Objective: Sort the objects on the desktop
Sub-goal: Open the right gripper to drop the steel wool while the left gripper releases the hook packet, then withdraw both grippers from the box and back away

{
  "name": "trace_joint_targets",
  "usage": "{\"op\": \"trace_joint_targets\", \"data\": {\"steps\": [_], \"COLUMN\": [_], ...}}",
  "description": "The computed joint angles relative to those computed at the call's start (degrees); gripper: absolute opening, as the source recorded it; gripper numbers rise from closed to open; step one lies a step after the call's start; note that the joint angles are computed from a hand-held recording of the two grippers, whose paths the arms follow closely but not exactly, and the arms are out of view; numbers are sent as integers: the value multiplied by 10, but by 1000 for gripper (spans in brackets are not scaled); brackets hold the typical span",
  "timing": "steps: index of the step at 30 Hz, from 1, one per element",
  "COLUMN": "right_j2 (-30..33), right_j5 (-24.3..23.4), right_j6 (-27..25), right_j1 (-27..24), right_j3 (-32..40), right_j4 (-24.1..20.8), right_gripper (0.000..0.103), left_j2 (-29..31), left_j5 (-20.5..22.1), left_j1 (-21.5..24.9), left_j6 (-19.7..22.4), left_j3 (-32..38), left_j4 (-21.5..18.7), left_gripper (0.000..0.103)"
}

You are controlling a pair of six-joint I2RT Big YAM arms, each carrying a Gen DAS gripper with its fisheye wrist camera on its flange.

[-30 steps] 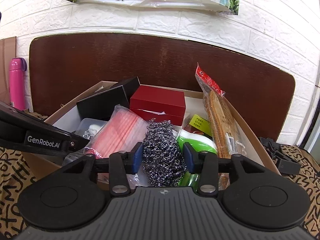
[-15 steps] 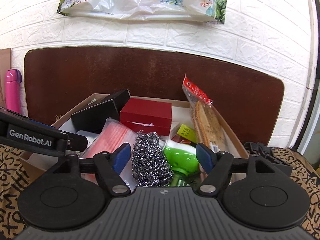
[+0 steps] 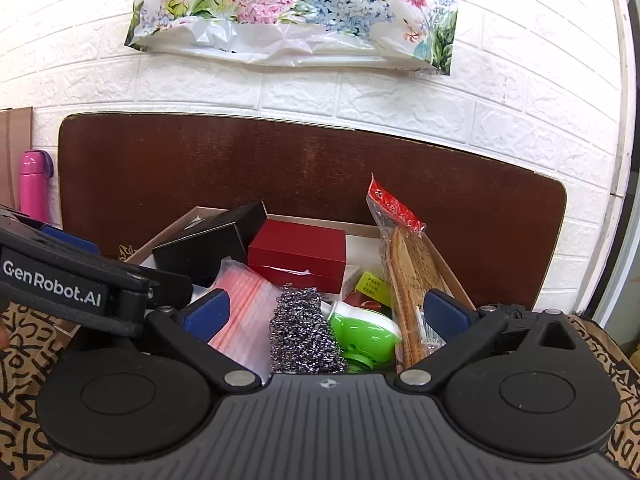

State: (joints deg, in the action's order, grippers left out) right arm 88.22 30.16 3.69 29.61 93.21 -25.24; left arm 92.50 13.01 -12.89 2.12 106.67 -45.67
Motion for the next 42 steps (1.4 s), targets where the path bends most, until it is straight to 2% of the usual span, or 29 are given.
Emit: {"op": "trace_joint_targets", "data": {"steps": [24, 42], "right_j2": [-20, -45], "right_j5": [22, 47], "right_j6": [-13, -31], "right_j1": [16, 40], "right_j3": [-9, -28], "right_j4": [7, 21], "right_gripper": [103, 103], "left_j2": [-34, -80], "left_j5": [-10, -41], "left_j1": [-2, -7], "left_j6": [2, 6], "left_j3": [-26, -57], "left_j4": [13, 10], "left_gripper": [103, 103]}}
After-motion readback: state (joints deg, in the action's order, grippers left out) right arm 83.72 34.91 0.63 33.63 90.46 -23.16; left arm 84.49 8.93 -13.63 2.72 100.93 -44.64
